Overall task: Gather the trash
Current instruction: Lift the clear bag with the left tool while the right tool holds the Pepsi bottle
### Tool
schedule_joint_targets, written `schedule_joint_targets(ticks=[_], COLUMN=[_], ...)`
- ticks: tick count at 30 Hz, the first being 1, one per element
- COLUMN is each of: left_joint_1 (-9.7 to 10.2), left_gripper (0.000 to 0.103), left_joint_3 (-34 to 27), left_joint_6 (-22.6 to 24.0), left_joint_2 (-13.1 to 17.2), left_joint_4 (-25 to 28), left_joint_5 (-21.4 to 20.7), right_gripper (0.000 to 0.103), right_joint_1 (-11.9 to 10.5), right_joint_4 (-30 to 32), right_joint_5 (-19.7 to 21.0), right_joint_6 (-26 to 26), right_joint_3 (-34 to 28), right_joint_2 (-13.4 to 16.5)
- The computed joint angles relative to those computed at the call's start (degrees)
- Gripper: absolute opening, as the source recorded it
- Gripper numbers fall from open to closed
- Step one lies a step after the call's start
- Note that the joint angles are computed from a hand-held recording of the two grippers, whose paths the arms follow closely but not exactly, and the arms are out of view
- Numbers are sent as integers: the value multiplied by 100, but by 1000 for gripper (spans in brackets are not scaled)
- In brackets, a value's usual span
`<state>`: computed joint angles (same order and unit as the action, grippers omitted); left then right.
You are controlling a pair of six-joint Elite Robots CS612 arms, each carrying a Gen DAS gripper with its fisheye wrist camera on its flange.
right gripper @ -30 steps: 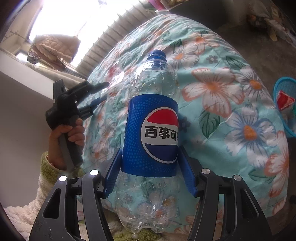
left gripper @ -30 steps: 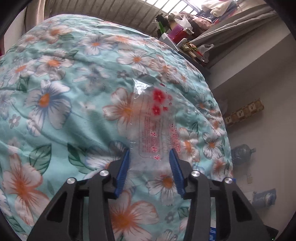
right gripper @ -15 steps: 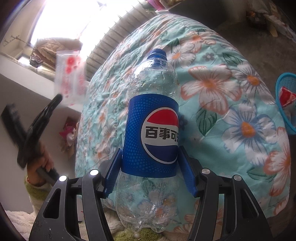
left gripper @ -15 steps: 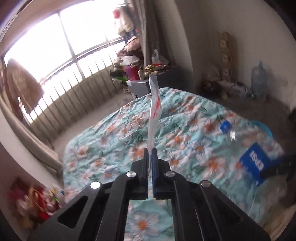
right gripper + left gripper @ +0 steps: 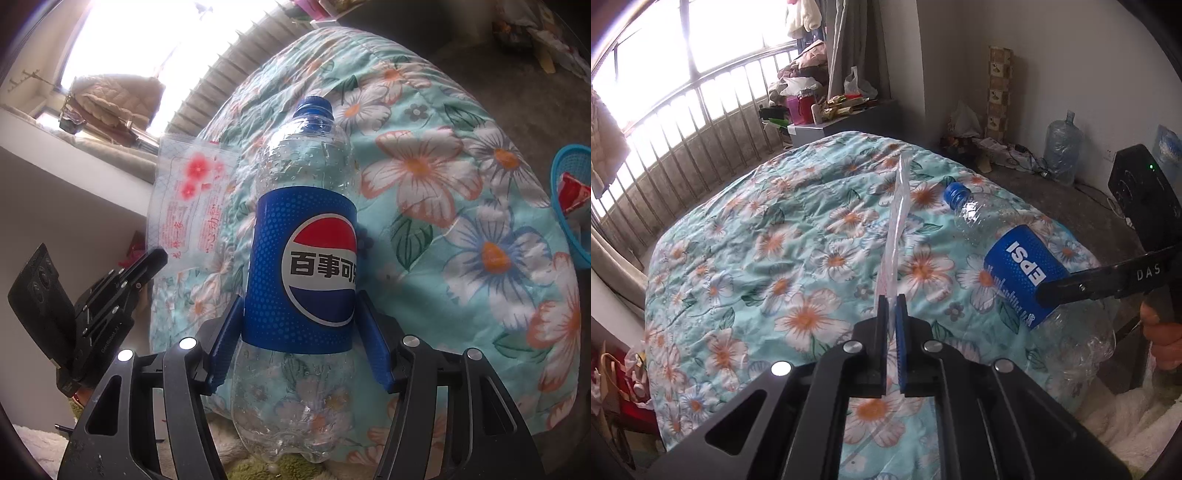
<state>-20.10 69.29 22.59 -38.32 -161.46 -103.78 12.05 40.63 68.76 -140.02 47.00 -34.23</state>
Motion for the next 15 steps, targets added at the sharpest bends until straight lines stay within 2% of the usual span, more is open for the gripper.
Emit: schedule_joint_targets(ticks=[9, 15], left_joint_1=[9, -26], left_gripper=[10, 12], left_joint_3=[-224, -338], left_joint_6=[-132, -132], left_joint_2=[134, 212], left_joint_4=[284, 381], left_joint_5=[-362, -319], right_gripper=[57, 57], right_joint_1=[-16, -34], right_joint_4=[12, -22], right_joint_5=[-45, -137], right_joint_6=[7, 62], right_joint_3=[-17, 6], right_joint_2=[17, 21])
